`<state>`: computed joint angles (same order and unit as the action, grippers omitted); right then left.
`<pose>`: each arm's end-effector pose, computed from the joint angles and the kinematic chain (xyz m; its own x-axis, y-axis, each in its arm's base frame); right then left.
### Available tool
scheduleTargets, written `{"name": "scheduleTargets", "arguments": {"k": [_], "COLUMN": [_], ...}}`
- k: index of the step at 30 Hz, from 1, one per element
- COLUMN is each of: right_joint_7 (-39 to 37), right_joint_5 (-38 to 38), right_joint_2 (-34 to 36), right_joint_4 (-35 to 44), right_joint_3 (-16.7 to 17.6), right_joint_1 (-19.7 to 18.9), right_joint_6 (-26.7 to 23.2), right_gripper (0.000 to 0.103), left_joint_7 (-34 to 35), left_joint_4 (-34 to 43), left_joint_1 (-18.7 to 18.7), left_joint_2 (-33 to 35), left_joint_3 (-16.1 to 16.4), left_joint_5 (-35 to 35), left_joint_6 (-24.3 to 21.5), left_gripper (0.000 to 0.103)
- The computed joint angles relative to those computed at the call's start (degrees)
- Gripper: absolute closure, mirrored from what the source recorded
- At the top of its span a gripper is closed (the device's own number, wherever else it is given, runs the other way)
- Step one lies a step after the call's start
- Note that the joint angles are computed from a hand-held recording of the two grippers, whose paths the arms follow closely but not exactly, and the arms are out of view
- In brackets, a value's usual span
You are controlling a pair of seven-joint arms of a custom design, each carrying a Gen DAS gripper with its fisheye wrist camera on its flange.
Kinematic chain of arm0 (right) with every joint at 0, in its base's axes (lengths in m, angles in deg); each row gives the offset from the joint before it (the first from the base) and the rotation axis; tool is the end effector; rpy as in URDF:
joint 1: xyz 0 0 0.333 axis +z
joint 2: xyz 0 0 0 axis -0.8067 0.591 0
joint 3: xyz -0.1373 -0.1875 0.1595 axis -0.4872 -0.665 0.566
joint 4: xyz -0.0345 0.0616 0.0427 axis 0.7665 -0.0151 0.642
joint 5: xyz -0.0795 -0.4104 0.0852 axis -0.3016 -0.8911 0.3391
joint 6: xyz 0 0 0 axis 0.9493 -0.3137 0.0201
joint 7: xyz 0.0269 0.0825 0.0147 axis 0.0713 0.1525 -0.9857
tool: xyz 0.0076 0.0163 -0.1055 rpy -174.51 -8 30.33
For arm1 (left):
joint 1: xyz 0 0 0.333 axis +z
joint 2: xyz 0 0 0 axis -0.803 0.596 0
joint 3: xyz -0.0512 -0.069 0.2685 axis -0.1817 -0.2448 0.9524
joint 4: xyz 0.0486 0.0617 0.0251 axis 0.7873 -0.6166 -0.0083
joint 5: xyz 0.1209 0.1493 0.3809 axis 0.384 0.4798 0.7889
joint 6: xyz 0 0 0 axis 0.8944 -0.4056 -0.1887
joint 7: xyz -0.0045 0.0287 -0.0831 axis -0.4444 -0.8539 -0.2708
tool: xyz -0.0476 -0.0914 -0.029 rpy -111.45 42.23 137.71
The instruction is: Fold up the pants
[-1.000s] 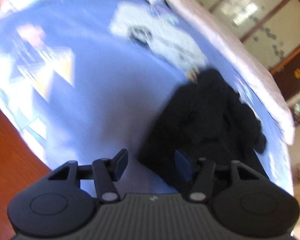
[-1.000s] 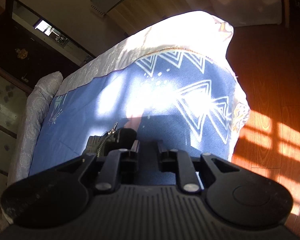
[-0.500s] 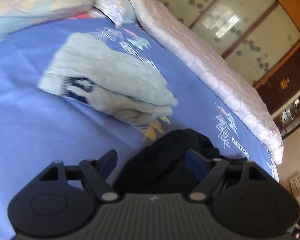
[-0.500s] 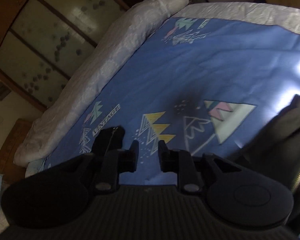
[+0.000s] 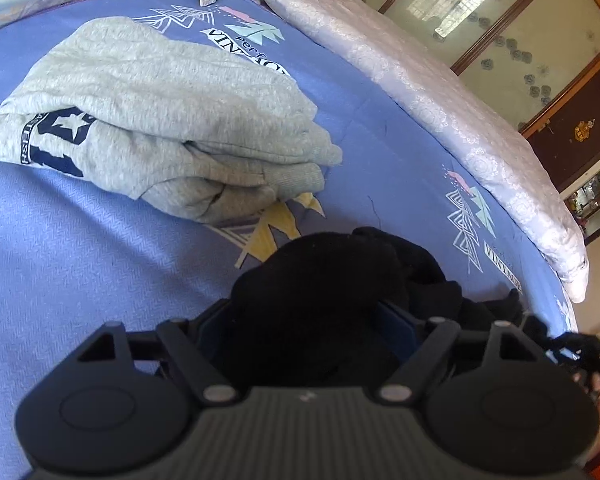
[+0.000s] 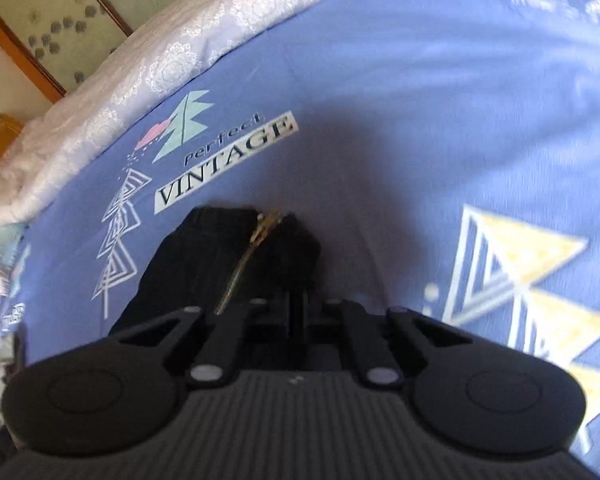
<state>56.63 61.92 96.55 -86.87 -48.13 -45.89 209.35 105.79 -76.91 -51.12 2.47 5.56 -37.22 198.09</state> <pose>0.7978 0.1327 0.4304 -0.0366 -0.8968 -0.4409 -0.7714 0.3059 -0.5581 0.5461 0.0782 0.4875 0.4547 -0.7326 0.5066 -0.5442 -0.6787 -0.4931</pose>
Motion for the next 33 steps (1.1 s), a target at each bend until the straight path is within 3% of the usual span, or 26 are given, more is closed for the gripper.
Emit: {"name": "scheduleTargets", "arguments": {"k": [1,3,8,9,11,12,13,18,20,22,23,25,26,27,30,32,33], "right_joint_7": [0.06,6.29,26.36,29.50,30.73,31.32,33.07,43.90,40.36,26.87,20.35,11.32,8.95,7.91,11.84,16.62,18.19], "right_joint_5": [0.85,-2.49,-10.44,-12.63,-13.85,-15.38,-18.81,-41.71,-40.28,-28.17,-22.18,-14.13,-11.98,-10.91,-12.93,-14.12,-13.97], "right_joint_2": [-0.95,-2.17,-9.31,-11.37,-14.72,-16.39,-18.24,-24.24,-26.77,-27.86,-27.56,-25.70,-24.59,-23.20,-16.62,-10.92,-8.80], "right_joint_4": [-1.03,-1.30,-8.87,-11.85,-16.27,-18.81,-21.91,-32.52,-35.89,-36.31,-35.17,-31.30,-29.56,-27.54,-18.48,-11.09,-9.08], "right_joint_3": [-0.11,-5.72,-19.16,-21.62,-21.84,-22.13,-23.60,-30.77,-27.52,-18.66,-14.17,-8.56,-7.31,-6.60,-8.17,-9.22,-9.20], "right_joint_1": [-0.55,1.03,0.86,1.09,-0.80,-1.20,-0.35,6.51,4.02,-2.72,-5.78,-8.68,-8.89,-8.40,-5.52,-4.52,-4.53], "right_joint_6": [4.03,9.79,15.15,15.05,11.90,10.41,10.19,11.02,14.32,15.41,14.32,9.97,8.24,6.69,-0.71,-7.79,-8.86], "right_gripper": [0.096,0.096,0.095,0.094,0.083,0.067,0.060,0.061,0.061,0.061,0.061,0.061,0.061,0.060,0.046,0.046,0.055], "left_joint_7": [0.00,0.64,6.25,7.97,9.09,8.64,8.43,15.36,16.46,16.74,16.04,14.64,14.31,13.99,13.87,13.70,13.37], "left_joint_4": [0.19,0.69,1.32,1.70,3.09,3.93,4.72,9.27,11.39,13.36,14.03,15.01,15.42,15.32,13.11,12.17,11.70], "left_joint_1": [0.03,-0.33,-2.94,-3.64,-3.73,-3.21,-2.76,-2.78,-1.85,-0.87,-0.30,0.56,0.86,1.12,1.37,1.25,1.17], "left_joint_2": [-0.09,-0.18,0.15,0.61,1.99,2.76,3.41,5.60,6.84,8.51,9.33,10.73,11.26,11.42,10.26,9.18,8.58], "left_joint_3": [-0.10,-0.16,0.66,0.99,0.62,0.02,-0.51,-0.79,-1.88,-3.13,-3.88,-5.01,-5.38,-5.71,-6.11,-5.97,-5.91], "left_joint_5": [0.22,0.15,-2.27,-3.29,-3.80,-3.14,-2.55,-7.34,-5.63,-2.62,-0.17,3.86,5.27,6.44,6.57,5.33,5.10], "left_joint_6": [-0.09,0.02,1.56,1.65,0.63,-0.12,-0.72,-4.35,-6.21,-8.11,-8.72,-10.25,-11.24,-11.42,-8.52,-6.99,-5.93], "left_gripper": [0.023,0.023,0.022,0.022,0.022,0.020,0.020,0.018,0.010,0.008,0.011,0.034,0.055,0.067,0.082,0.085,0.086]}}
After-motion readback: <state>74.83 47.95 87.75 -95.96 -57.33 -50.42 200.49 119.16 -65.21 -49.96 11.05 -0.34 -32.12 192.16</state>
